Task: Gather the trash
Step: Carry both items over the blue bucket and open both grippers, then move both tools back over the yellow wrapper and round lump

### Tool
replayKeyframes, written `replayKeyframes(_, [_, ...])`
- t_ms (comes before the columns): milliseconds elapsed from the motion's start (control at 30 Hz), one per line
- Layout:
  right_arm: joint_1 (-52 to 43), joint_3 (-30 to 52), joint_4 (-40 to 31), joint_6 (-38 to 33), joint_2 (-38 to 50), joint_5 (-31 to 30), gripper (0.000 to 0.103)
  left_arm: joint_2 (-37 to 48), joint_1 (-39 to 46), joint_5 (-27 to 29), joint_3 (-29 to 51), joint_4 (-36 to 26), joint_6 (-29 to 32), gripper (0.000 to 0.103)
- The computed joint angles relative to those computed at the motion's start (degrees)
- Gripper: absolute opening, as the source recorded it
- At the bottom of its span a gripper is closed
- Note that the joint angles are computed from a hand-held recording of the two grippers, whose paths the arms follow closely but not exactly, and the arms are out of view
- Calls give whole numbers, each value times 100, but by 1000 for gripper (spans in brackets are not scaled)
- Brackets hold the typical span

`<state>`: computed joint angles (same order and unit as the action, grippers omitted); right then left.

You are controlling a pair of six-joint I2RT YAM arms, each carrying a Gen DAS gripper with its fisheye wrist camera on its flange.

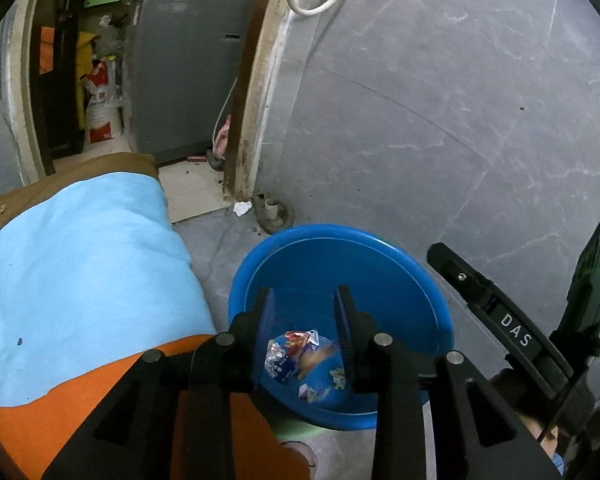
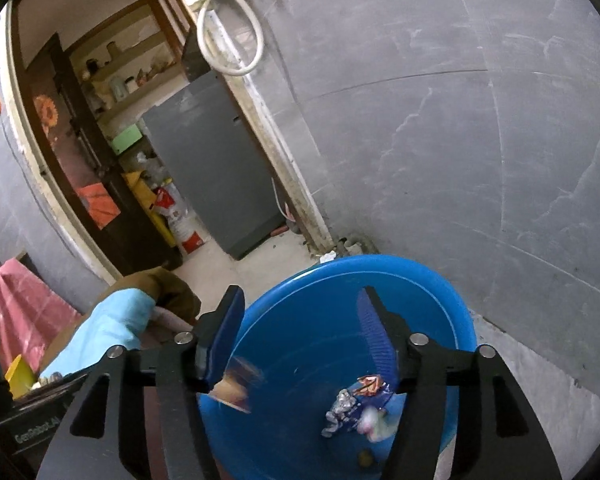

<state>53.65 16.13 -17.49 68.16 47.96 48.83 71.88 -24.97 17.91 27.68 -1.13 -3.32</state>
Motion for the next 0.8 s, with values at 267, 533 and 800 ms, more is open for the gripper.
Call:
replayKeyframes(267, [26,3,-56,14,-20,98,65,-765,295,15,-63,-433,44,32])
replayKeyframes(533, [300,267,47,-157,367,453,70,-1827,976,142,-255,-1060,398,39])
replayKeyframes(800, [866,756,768,-573,1211,1165,83,-2533,2798,1064,-54,-1952,1082,55])
